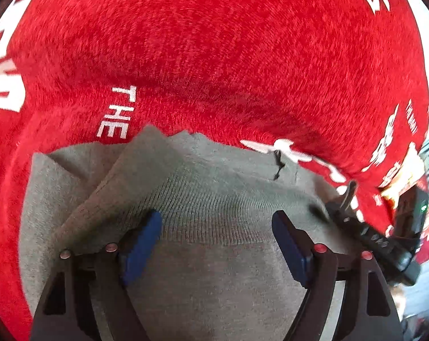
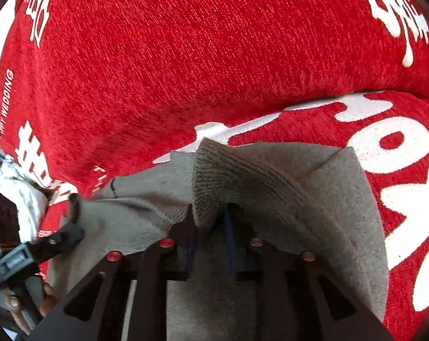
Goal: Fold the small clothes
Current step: 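Open both tools and release the hem on the folded sweater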
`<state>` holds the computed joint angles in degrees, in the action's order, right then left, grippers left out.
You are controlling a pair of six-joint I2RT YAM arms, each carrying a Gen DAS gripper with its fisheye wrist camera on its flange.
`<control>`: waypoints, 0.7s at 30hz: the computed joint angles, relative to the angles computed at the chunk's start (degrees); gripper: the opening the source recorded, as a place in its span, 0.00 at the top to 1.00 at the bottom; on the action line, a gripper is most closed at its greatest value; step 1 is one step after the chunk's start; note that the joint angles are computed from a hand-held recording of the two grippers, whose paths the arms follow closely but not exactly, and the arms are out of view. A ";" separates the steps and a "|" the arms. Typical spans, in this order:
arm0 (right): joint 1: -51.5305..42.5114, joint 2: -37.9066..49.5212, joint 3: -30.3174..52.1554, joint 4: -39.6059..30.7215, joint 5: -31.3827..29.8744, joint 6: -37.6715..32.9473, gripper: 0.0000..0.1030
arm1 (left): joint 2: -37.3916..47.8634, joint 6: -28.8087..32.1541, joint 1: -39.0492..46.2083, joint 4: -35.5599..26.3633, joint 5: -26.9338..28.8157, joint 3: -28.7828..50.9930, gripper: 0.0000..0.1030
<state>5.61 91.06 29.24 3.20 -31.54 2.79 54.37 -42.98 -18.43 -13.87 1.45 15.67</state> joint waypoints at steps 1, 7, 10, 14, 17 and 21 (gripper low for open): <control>-0.83 -0.56 0.68 -2.12 -1.01 -0.32 0.65 | -1.24 -0.43 -0.19 -2.37 -0.28 0.81 0.21; -10.39 -15.62 -2.42 -5.53 -5.23 -0.24 0.22 | -23.80 -2.41 -1.42 -19.86 -5.48 2.83 0.21; -9.66 -17.50 -1.23 -9.24 -3.70 -3.41 0.22 | -18.84 -3.40 -5.70 -20.93 -9.71 4.44 0.21; 0.17 -12.32 0.44 -10.53 3.71 -6.97 0.22 | -0.56 -4.18 -14.67 -13.93 -15.34 6.02 0.21; 5.23 -5.26 1.96 -9.08 10.52 -9.75 0.22 | 8.56 -1.15 -12.66 -9.97 -16.93 6.51 0.21; 5.21 -2.23 2.34 -5.55 15.42 -11.64 0.22 | 4.99 5.53 -1.80 -4.64 -10.14 1.58 0.21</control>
<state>10.82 88.82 31.58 -2.36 -16.13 -8.85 59.35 -37.45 -20.23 -18.51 -8.70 17.25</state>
